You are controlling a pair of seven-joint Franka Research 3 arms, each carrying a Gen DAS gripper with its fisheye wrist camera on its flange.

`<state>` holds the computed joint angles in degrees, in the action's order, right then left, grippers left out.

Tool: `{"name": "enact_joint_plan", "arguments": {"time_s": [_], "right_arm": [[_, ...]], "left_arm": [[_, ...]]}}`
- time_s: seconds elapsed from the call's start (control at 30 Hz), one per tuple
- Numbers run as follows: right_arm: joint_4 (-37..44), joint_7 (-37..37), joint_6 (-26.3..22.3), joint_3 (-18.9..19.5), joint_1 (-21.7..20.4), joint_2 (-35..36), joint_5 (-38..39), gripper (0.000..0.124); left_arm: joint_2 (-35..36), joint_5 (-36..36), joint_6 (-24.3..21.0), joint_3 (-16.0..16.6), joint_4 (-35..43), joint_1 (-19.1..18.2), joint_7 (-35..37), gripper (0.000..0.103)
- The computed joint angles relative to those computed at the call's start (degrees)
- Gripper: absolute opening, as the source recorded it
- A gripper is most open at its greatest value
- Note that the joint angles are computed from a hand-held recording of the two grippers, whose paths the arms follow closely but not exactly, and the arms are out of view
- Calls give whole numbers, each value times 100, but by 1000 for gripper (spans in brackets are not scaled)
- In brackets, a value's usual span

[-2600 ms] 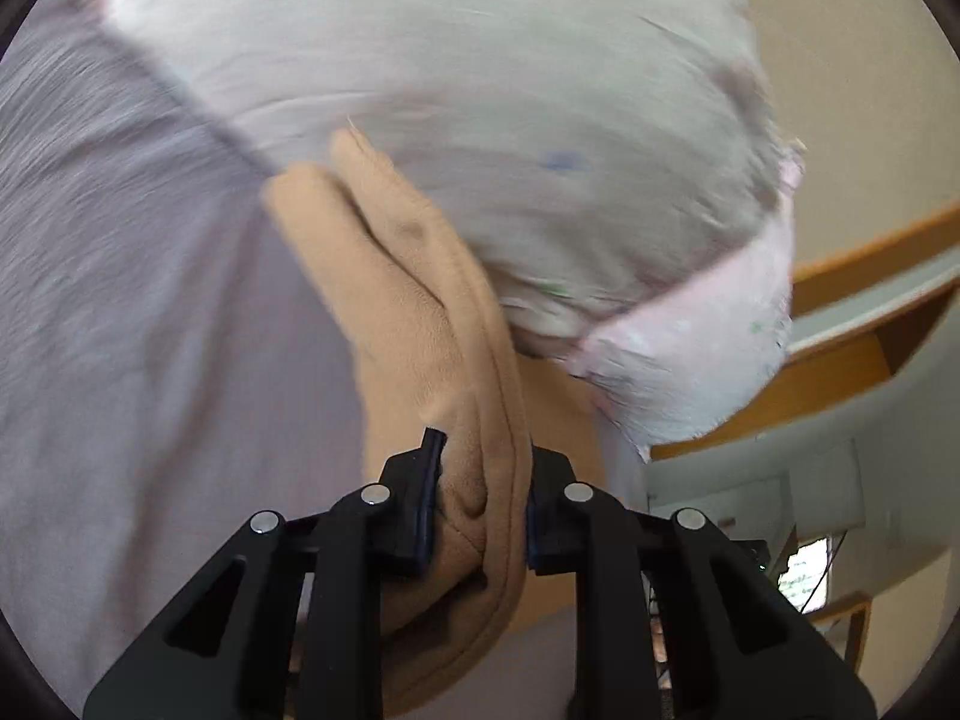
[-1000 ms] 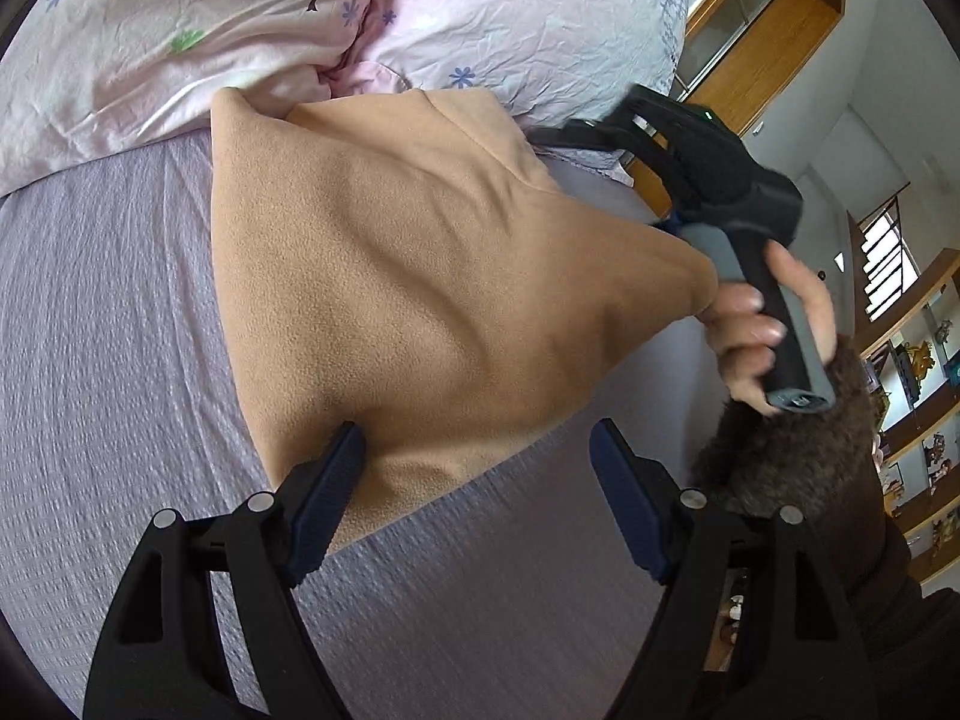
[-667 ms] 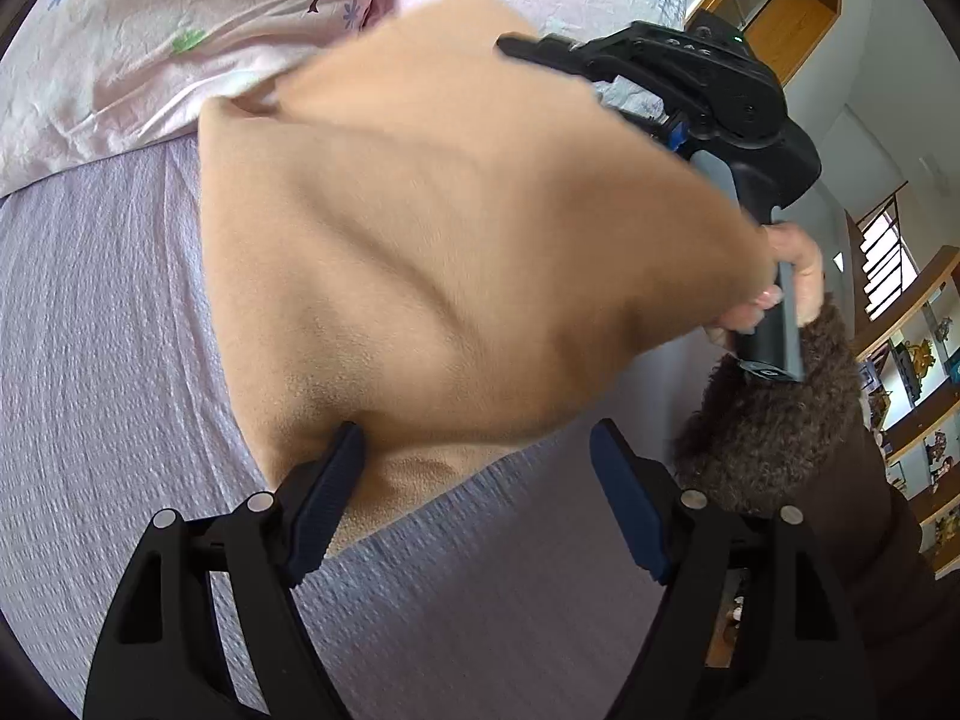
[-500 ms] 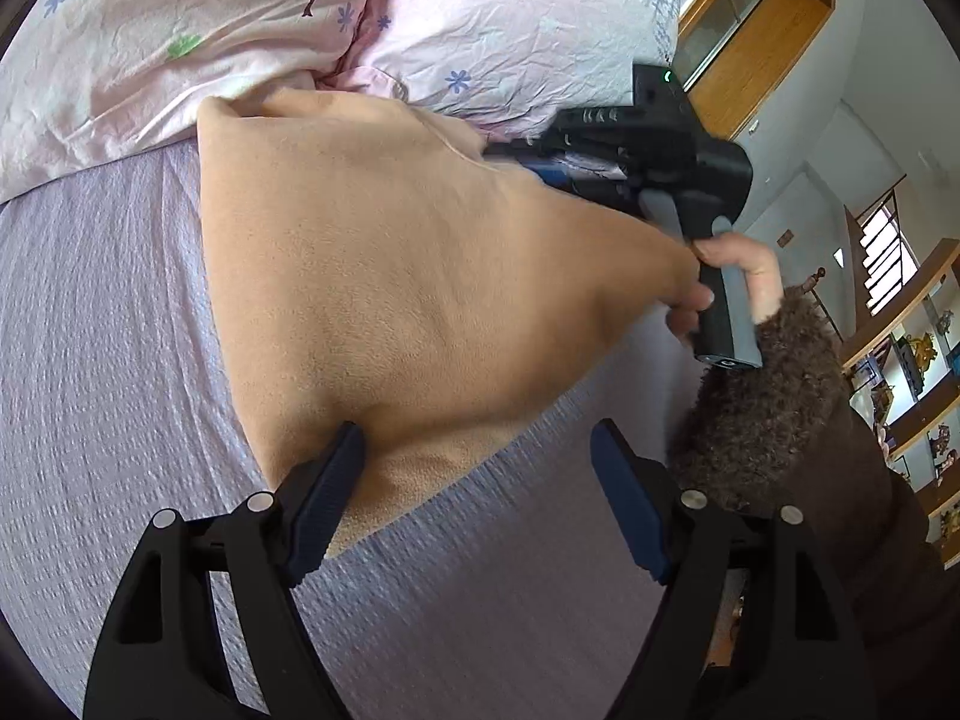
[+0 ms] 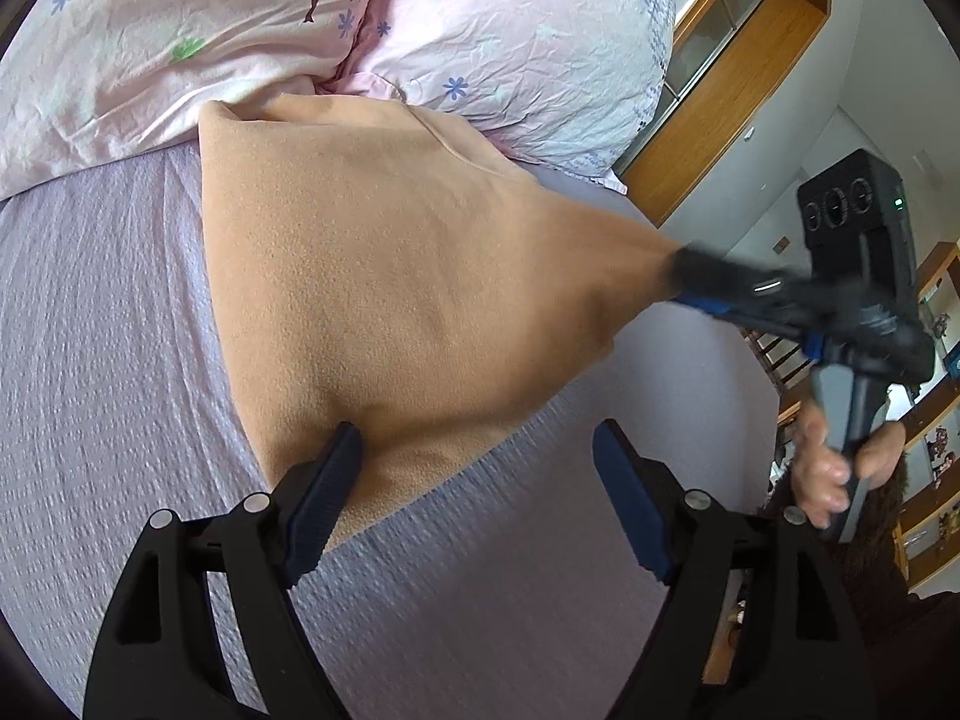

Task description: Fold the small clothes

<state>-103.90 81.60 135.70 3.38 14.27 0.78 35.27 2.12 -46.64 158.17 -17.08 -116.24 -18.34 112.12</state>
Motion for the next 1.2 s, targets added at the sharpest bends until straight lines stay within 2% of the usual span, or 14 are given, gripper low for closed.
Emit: {"name": "enact_joint_plan", "arguments": {"time_s": [0.03, 0.13, 0.33, 0.4, 0.47, 0.53, 0.63, 0.8, 0.9, 0.93, 0.97, 1.03, 1.1, 1.2], "right_arm": [[0, -125, -91, -25, -30, 52, 187, 11], [-401, 72, 151, -52, -59, -119, 136, 10], [-678, 576, -162, -177, -213, -175, 372, 12], [-630, 212, -277, -229, -261, -253, 1021, 30], [-555, 66, -88, -268, -306, -262, 1409, 90], [-151, 84, 1, -297, -363, 47, 1559, 96], [880, 555, -628, -271, -580, 999, 1736, 96], [2209, 1122, -1506, 43, -932, 2252, 1600, 96], [2346, 987, -1435, 198, -1008, 2384, 1580, 91], [2351, 864, -1442, 272, -1059, 2415, 1682, 74], [2389, 761, -1514, 354, -1115, 2494, 1826, 47], [2305, 653, -1418, 424, -1126, 2539, 1961, 37], [2021, 471, -1201, 514, -1162, 2340, 2296, 34], [1993, 89, -1116, 624, -1104, 2216, 2659, 32]], "left_arm": [[4, 54, 15, 0, 1, -4, -36, 80], [7, 77, 30, -7, 2, -3, -34, 80], [-114, -553, -326, 55, 77, 102, 295, 80], [-261, -1221, -319, 157, 28, 157, 610, 80], [-312, -1421, -147, 274, 33, 196, 593, 80], [-76, -840, -165, 382, 293, 296, -123, 81], [451, -763, -721, 387, 870, 520, -646, 81], [1284, -350, -1121, 132, 1668, 775, -1268, 81], [1646, -420, -1047, -119, 2032, 966, -1193, 81], [1772, -522, -1063, -225, 2162, 1056, -1156, 81], [1849, -594, -1043, -308, 2233, 1126, -1133, 80], [2058, -639, -1069, -413, 2435, 1218, -1216, 56], [2087, -965, -1114, -584, 2392, 1438, -1158, 42], [1707, -1739, -1251, -723, 1973, 1780, -469, 35]]}}
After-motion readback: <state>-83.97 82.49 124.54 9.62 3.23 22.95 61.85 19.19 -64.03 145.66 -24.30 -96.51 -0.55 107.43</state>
